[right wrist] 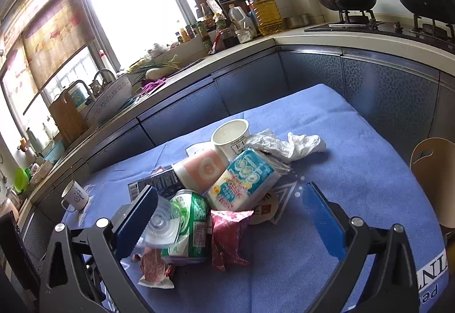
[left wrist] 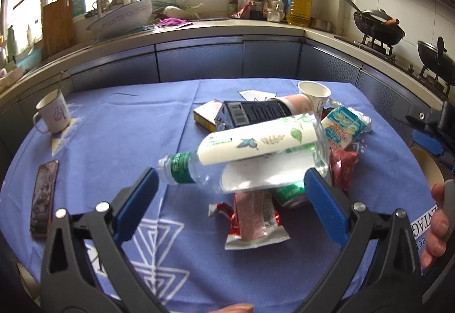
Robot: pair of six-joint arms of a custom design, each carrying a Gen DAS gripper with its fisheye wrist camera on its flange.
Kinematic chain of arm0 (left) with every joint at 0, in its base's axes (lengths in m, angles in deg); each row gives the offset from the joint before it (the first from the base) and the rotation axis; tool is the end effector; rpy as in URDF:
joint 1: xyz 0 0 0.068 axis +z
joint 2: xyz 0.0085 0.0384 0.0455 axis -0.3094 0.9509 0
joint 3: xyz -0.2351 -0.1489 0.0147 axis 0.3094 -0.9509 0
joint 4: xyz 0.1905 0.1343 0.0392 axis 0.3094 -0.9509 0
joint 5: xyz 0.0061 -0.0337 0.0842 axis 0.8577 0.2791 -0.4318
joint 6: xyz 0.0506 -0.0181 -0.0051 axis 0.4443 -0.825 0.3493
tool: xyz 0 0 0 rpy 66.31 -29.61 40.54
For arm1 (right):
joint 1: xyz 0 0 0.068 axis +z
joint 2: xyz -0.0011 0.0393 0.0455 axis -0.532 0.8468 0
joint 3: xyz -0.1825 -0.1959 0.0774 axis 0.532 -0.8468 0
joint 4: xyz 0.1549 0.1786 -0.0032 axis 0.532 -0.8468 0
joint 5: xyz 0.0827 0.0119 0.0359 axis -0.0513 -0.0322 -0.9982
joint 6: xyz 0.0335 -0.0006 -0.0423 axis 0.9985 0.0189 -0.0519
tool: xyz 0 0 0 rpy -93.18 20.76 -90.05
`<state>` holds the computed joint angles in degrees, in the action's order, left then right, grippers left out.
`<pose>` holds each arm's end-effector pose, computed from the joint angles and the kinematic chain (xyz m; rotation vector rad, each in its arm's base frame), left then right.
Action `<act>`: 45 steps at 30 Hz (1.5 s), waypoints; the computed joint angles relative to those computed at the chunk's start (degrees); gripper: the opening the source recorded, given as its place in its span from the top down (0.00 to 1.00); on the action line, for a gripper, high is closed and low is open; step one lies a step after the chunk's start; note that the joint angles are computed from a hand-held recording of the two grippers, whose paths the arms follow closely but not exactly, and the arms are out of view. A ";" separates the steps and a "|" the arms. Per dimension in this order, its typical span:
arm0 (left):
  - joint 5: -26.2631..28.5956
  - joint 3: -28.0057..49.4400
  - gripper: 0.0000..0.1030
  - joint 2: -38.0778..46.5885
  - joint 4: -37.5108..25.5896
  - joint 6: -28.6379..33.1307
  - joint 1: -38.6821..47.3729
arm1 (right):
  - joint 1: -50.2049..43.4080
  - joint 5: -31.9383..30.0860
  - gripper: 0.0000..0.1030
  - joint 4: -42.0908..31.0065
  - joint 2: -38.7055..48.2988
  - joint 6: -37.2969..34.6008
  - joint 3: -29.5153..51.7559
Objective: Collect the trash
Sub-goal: 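Move the left tool toward the clear plastic water bottle on the pile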
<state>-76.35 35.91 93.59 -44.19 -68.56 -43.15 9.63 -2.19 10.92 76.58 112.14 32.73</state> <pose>0.2652 -0.1183 0.1481 0.2188 2.2084 -0.1547 0.2209 0.1742 0.1616 0.3294 2.1106 0.3366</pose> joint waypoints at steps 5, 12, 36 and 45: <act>1.11 -7.65 0.04 -7.94 -2.79 -3.94 -3.81 | 4.79 -1.23 0.04 3.52 -2.41 4.91 -6.38; 2.82 -11.82 0.04 -16.07 -12.75 -8.47 -6.86 | 15.26 4.37 0.04 1.74 -1.99 13.56 -9.66; 1.29 -4.91 0.04 -14.65 -11.65 0.61 3.66 | 12.74 -0.40 0.04 -1.08 1.17 12.17 -5.33; 1.36 -2.16 0.04 -12.68 -14.33 -0.70 6.11 | 14.18 -1.58 0.04 -1.13 3.35 10.53 -2.22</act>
